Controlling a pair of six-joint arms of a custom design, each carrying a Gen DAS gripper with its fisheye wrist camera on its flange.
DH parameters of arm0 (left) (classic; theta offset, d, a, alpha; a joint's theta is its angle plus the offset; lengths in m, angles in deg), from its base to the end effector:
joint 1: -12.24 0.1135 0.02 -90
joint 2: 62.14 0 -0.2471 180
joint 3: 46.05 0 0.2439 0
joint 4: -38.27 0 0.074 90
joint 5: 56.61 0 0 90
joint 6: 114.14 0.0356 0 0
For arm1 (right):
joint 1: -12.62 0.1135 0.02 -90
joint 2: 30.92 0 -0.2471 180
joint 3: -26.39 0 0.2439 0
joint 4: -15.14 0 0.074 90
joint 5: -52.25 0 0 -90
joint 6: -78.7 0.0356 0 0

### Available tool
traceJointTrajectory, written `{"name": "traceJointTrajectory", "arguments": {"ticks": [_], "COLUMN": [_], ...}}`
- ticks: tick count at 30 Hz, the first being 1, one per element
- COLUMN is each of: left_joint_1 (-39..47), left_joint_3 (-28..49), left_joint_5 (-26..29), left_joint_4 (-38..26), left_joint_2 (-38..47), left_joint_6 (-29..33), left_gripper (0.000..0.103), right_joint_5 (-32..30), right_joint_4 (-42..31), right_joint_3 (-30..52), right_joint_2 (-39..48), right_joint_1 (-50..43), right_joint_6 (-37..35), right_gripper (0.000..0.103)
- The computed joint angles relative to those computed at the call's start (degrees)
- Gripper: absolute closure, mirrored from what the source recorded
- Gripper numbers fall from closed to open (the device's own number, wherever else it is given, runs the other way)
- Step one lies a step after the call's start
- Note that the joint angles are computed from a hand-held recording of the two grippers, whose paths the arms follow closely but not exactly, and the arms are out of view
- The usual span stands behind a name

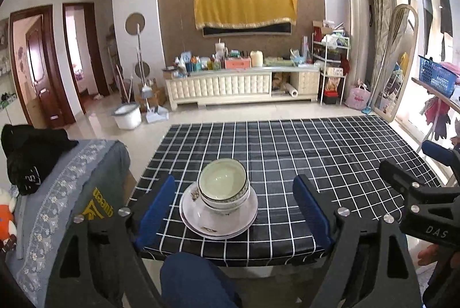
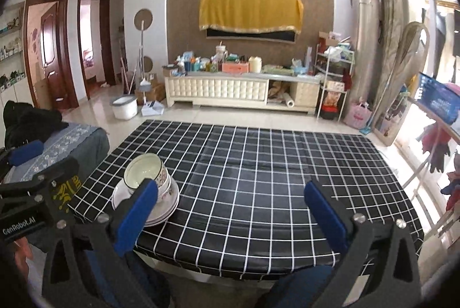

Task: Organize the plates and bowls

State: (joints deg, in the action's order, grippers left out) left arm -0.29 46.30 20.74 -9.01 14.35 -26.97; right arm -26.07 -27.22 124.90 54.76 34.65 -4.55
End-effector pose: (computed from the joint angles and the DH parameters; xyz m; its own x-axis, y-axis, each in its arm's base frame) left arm 0.2845 -0.0552 0.3637 -0.5097 0.0639 -0.8580 0.0041 0.9974 0.0719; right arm 0.3122 0.1186 0.3604 -0.4777 -0.0691 -0.8758 -0.1489 0.9888 0.0032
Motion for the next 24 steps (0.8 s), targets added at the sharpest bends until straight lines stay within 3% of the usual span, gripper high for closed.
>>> {"name": "traceJointTrajectory", "arguments": {"ticks": [5, 9, 24], "left_joint_1": [-1.54, -1.57, -1.55], "left_joint_3": [-1.89, -2.78, -3.98], "left_joint_5": [-1.11, 0.11, 1.28], "left_joint_4": [-0.16, -0.77, -1.08], "left_joint_2": [-3.15, -3.93, -5.62], "left_joint_6": [-0.41, -1.1, -1.05], "left_gripper": [0.016, 0.0, 0.0], "right_joint_5": [0.17, 0.0, 1.51], "right_joint_4": [0.72, 3.31, -0.12], "right_joint_3": [-3.7, -6.83, -5.85], "right_joint_2": [-4.08, -6.39, -5.25], "right_joint_1": [0.73, 1.73, 3.11], "right_joint_6": [0.09, -0.37, 0.1], "right_gripper": [0.0, 0.0, 0.0]}}
